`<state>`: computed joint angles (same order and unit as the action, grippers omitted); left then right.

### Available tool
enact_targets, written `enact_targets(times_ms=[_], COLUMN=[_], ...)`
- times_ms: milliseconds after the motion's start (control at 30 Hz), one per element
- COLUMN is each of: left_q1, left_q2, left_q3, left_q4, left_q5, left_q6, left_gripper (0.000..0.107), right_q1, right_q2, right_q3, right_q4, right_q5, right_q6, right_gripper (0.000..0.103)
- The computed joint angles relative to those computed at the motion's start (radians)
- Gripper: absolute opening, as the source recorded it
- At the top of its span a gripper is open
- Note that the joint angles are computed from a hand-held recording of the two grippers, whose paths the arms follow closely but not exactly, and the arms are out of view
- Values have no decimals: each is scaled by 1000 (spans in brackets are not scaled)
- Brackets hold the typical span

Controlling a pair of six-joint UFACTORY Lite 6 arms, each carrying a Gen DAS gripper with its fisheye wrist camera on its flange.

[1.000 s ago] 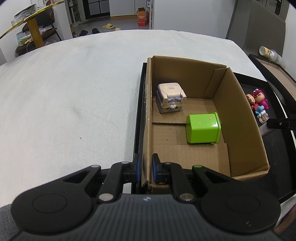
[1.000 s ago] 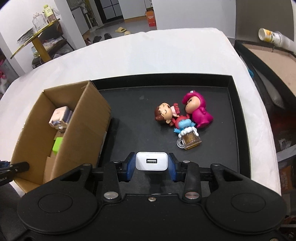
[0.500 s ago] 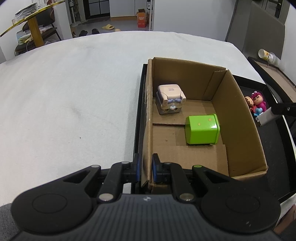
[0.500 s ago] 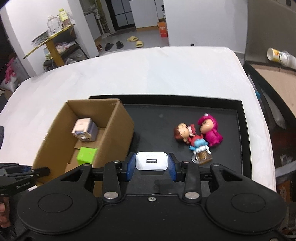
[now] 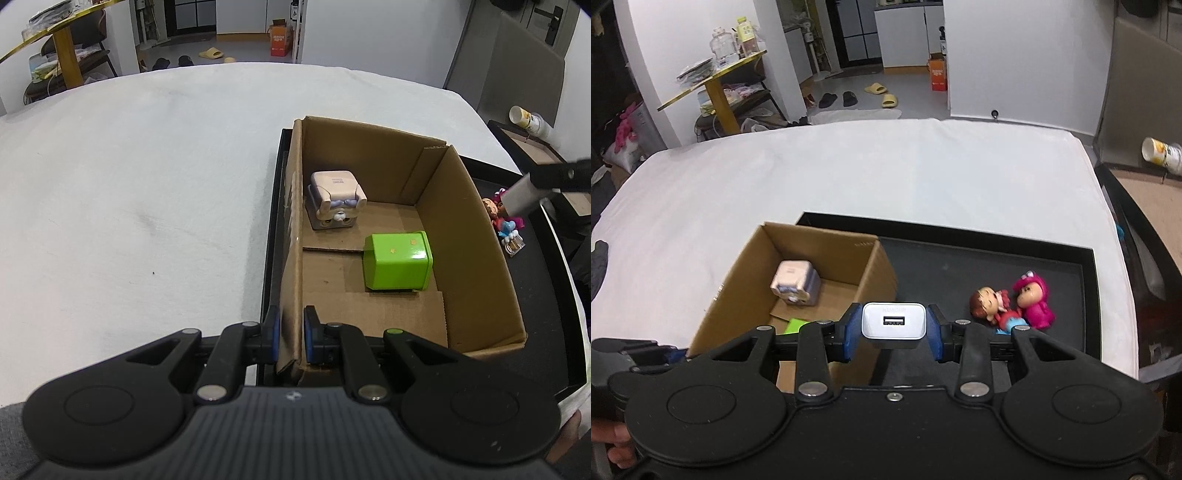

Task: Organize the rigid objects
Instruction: 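Carry the white charger over the cardboard box and lower it, then open the right gripper to drop the white charger into the box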

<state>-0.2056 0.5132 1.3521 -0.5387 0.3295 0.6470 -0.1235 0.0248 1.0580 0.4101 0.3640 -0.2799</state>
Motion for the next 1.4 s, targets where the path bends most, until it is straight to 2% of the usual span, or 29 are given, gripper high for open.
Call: enact_targets(times_ms=[600, 1400], left_q1=[27, 45], left_q2=[10, -10], left_q3=[7, -15], left_q4=[-115, -197], left_q5=[28, 39], left_q6=[113, 197], left_gripper=[12, 12], right_q1=[160, 261], right_q2=[132, 290], right_q3=[222, 302], right_q4=[-196, -370], right_q5=[52, 66], right_q6=[239, 425], right_gripper=[37, 37])
